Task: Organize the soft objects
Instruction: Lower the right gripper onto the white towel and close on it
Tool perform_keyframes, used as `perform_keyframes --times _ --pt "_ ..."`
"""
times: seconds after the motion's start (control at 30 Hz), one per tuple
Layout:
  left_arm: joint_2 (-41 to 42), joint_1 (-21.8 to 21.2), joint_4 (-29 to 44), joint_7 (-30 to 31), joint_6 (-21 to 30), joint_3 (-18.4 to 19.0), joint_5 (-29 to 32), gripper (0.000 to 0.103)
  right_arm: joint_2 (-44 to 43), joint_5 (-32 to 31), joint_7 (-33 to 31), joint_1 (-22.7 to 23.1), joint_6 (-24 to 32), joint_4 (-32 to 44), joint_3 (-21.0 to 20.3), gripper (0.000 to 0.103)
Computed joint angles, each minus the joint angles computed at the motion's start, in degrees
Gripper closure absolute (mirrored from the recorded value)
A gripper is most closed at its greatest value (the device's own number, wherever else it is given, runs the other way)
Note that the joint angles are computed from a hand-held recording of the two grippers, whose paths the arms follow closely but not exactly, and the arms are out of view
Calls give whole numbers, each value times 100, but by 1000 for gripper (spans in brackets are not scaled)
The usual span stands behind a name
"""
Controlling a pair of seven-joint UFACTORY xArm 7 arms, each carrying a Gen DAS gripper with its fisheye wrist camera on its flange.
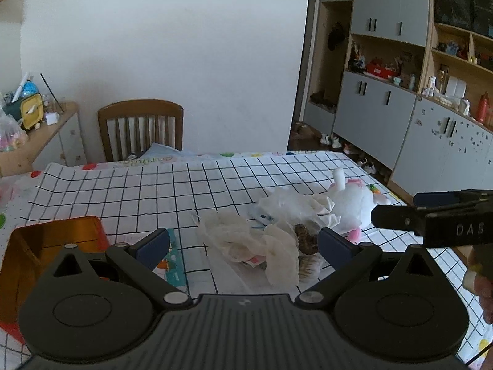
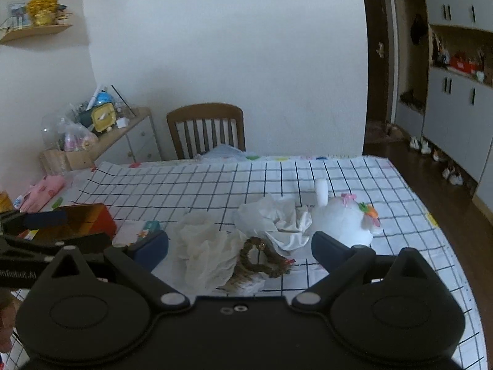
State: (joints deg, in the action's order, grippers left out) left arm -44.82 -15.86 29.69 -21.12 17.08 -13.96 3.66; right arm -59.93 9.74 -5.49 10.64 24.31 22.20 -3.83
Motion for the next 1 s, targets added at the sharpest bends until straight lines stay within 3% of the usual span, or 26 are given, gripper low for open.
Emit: perform_keyframes --times 0.1,0.57,0.83,1.0 --pt "308 -51 30 71 -209 84 -29 0 330 -7 -22 -15 -63 127 -61 10" --pt "1811 -368 488 622 -908 299 -159 0 2221 140 -572 109 -453 1073 -272 17" --pt "2588 -297 863 792 -1116 351 -183 1 3692 394 -946 55 -67 2230 -198 22" --pt "2927 -643 1045 1289 -1089 714 -507 1 4638 554 -778 -245 313 3104 22 24"
